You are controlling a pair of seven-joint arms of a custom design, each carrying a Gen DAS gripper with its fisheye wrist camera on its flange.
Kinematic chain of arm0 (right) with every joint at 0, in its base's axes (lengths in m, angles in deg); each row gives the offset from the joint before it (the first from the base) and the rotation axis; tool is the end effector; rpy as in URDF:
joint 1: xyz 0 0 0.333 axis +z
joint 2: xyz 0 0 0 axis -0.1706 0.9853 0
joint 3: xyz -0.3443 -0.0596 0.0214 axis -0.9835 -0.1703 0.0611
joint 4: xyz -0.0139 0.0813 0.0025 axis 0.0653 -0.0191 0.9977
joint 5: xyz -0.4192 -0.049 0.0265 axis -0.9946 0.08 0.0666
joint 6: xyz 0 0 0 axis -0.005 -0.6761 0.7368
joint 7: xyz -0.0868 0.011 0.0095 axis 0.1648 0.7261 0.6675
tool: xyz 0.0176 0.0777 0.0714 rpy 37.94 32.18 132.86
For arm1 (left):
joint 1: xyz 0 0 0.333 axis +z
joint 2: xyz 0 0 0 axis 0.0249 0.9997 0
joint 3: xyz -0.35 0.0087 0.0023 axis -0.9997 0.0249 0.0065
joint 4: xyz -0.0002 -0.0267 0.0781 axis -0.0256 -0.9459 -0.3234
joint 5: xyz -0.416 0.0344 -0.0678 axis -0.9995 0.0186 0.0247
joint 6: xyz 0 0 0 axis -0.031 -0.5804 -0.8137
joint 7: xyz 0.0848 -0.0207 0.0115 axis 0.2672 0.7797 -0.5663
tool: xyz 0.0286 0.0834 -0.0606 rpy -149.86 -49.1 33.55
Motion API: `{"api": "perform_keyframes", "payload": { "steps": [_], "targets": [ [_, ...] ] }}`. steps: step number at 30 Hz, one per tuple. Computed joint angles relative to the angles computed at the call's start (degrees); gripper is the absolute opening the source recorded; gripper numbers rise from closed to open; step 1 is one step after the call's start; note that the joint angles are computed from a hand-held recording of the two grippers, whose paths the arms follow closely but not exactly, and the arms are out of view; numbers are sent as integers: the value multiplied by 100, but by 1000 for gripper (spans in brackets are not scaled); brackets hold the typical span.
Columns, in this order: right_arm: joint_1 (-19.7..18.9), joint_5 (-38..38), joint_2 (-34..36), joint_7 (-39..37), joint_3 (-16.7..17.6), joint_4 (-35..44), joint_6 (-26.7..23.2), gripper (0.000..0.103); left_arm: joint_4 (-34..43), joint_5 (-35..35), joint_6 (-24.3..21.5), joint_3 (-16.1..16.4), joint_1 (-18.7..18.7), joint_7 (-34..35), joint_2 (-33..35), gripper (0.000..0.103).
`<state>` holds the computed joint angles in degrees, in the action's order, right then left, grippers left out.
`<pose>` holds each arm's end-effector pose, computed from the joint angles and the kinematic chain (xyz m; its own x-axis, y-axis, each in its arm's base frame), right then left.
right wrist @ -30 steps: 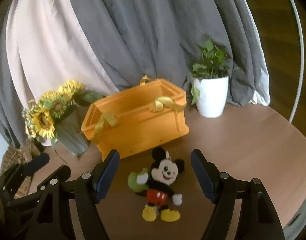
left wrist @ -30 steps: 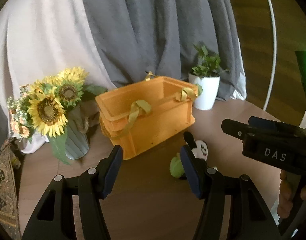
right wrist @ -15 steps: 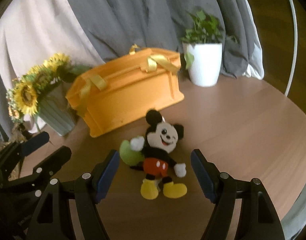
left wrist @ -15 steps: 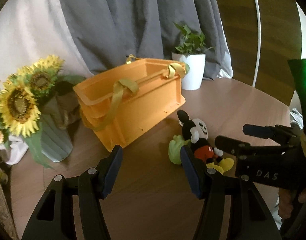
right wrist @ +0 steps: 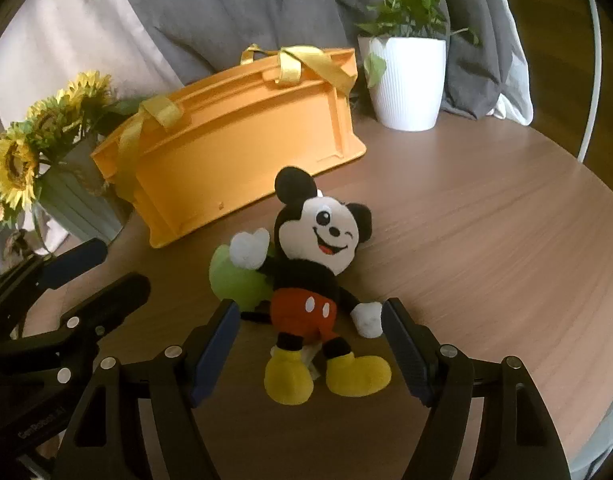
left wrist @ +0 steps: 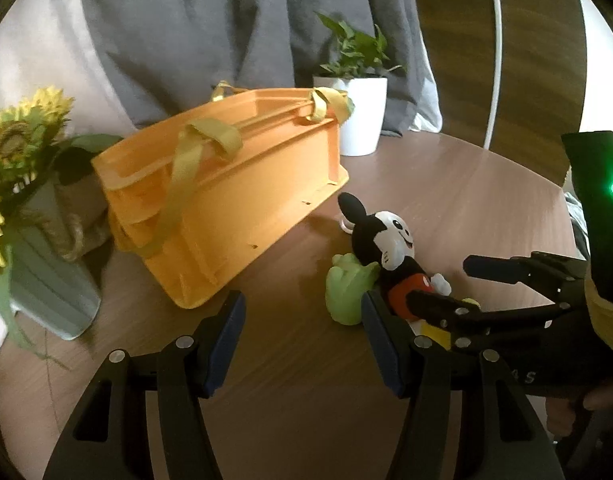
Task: Organize soft objects
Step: 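Move both grippers back toward the Mickey plush and green frog, then grasp the green frog plush with the left gripper while the right gripper grasps the Mickey plush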
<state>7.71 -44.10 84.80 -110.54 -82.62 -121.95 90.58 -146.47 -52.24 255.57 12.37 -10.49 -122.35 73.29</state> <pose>0.4352 0.2760 0.3783 0.1199 -0.9718 -0.2030 -0.7311 0.0519 -0.6802 0.4345 -0.0506 0.4160 -0.3247 -0.9428 -0.0757 -0.6064 0.2689 -0.7483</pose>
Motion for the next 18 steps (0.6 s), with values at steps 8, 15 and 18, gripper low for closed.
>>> {"api": "perform_keyframes", "payload": {
  "steps": [8, 15, 18],
  "targets": [
    [57, 468, 183, -358, -15, 39, -136, 73, 239, -232, -474, -34, 229, 652, 329, 57],
    [108, 593, 331, -431, -71, 113, -189, 72, 347, -90, -799, -60, 377, 691, 528, 54],
    [137, 629, 399, -427, -104, 159, -171, 70, 384, 27, -932, -32, 397, 631, 593, 52]
  ]
}}
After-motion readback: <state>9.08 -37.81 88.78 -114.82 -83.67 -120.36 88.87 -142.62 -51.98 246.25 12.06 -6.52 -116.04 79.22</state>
